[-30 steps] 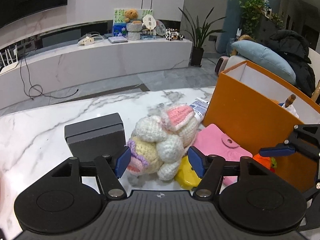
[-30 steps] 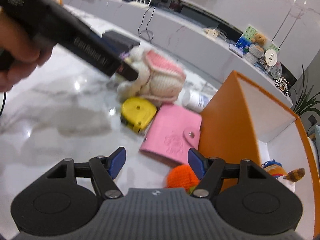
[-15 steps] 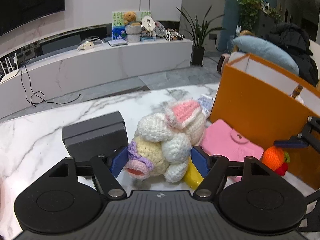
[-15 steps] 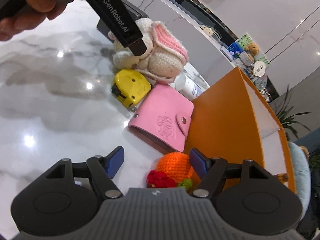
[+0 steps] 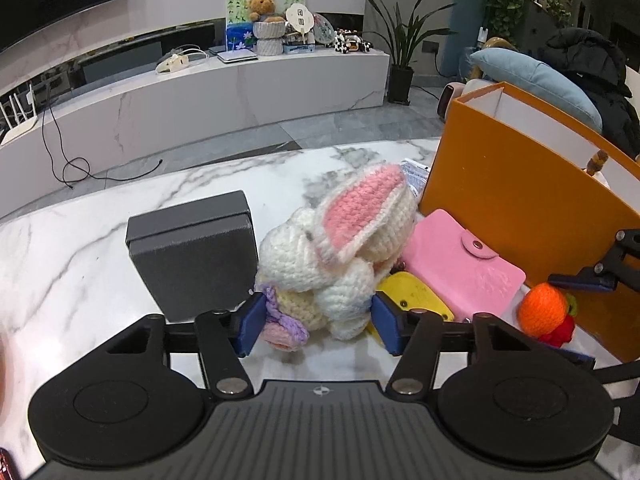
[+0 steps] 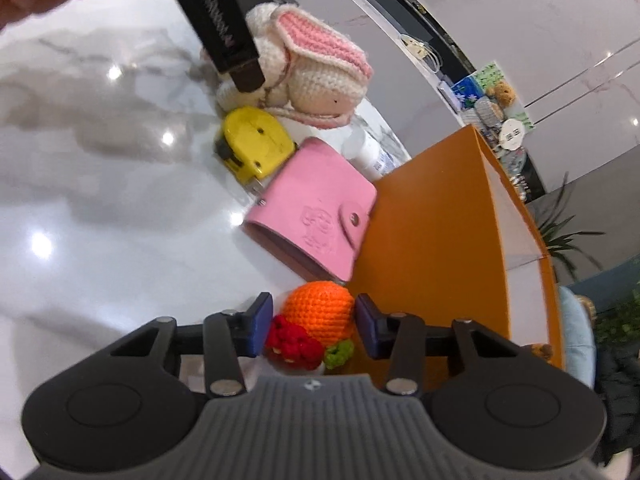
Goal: Organize objects
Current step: 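Close the left tool on the crocheted bunny while the right tool grasps the orange crocheted fruit, then lift and carry the bunny and crocheted fruit over the orange box with both tools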
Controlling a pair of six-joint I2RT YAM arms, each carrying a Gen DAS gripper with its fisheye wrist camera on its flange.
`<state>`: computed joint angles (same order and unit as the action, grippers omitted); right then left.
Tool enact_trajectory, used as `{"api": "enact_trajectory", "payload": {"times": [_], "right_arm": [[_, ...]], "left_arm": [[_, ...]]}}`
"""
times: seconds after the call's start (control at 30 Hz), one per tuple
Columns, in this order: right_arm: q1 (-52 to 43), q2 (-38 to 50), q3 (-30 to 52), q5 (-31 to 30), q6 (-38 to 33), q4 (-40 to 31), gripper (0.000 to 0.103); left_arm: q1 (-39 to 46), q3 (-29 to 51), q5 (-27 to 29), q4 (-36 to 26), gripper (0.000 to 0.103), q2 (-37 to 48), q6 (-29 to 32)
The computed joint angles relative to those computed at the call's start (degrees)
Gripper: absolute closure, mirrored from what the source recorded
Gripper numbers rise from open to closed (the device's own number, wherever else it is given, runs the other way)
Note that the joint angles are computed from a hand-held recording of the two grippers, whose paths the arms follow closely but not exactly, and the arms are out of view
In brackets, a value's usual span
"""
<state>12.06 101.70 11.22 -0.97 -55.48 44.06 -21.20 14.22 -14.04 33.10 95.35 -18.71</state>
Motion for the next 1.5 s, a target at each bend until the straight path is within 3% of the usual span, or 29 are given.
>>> {"api": "enact_trajectory", "payload": {"times": [0.1, 0.17, 0.2, 0.27, 0.37, 0.4, 0.5, 0.53, 0.6, 0.73, 1.07, 1.17, 1.37, 1.5], "right_arm": [[-1.1, -5.4, 0.9, -4.8, 1.6, -9.4, 0.056], [-1.1, -7.7, 1.1, -6.5, 2.1, -13.3, 0.056], [-1.0, -8.0, 1.2, -7.0, 2.2, -14.0, 0.056], [-1.1, -8.1, 1.9, -7.8, 2.2, -15.3, 0.056], [-0.7, -8.0, 2.6, -8.1, 2.9, -16.4, 0.056], [-0.3, -8.2, 2.6, -7.9, 3.4, -16.6, 0.056], [0.0, -7.8, 2.4, -7.8, 3.5, -15.9, 0.055], [-0.4, -8.5, 1.5, -8.1, 3.1, -15.6, 0.055], [-0.5, -8.0, 1.5, -8.2, 2.9, -14.9, 0.054], [-0.4, -7.4, 1.4, -8.1, 2.9, -14.1, 0.054], [-2.9, -6.3, 2.7, -10.1, 1.4, -15.5, 0.055], [-3.3, -6.3, 3.3, -10.7, 1.4, -16.5, 0.055], [-3.6, -6.9, 4.0, -11.7, 1.9, -18.8, 0.055], [-4.8, -8.7, 6.2, -16.2, 2.9, -26.3, 0.056]], "left_arm": [[-0.6, -0.7, 0.3, -1.6, 0.043, -1.7, -0.7], [-1.6, -1.5, 0.3, -3.4, 0.055, -3.8, -1.3], [-1.7, -1.7, 1.4, -4.6, 0.08, -4.8, -1.5], [-2.0, -2.0, 3.3, -7.8, 0.082, -6.9, -2.4], [-4.1, -3.3, 2.2, -8.7, 0.081, -7.8, -3.1], [-5.1, -4.3, 0.9, -6.9, 0.075, -7.6, -3.3], [-5.8, -6.7, -0.7, -0.2, 0.037, -5.7, -2.7], [-6.2, -7.3, -2.0, 2.2, 0.03, -4.9, -2.8], [-6.8, -7.7, -5.1, 5.8, 0.028, -3.7, -2.8], [-4.4, -6.8, -5.1, 12.4, 0.018, -0.4, 0.0], [-1.9, -1.5, -3.7, 16.7, 0.019, 8.8, 3.2], [-1.5, -1.4, -3.9, 14.5, 0.033, 7.9, 3.3], [0.0, -0.7, -1.5, 6.2, 0.039, 2.8, 1.0], [0.1, -0.4, -0.8, 1.8, 0.04, 0.2, -0.5]]}}
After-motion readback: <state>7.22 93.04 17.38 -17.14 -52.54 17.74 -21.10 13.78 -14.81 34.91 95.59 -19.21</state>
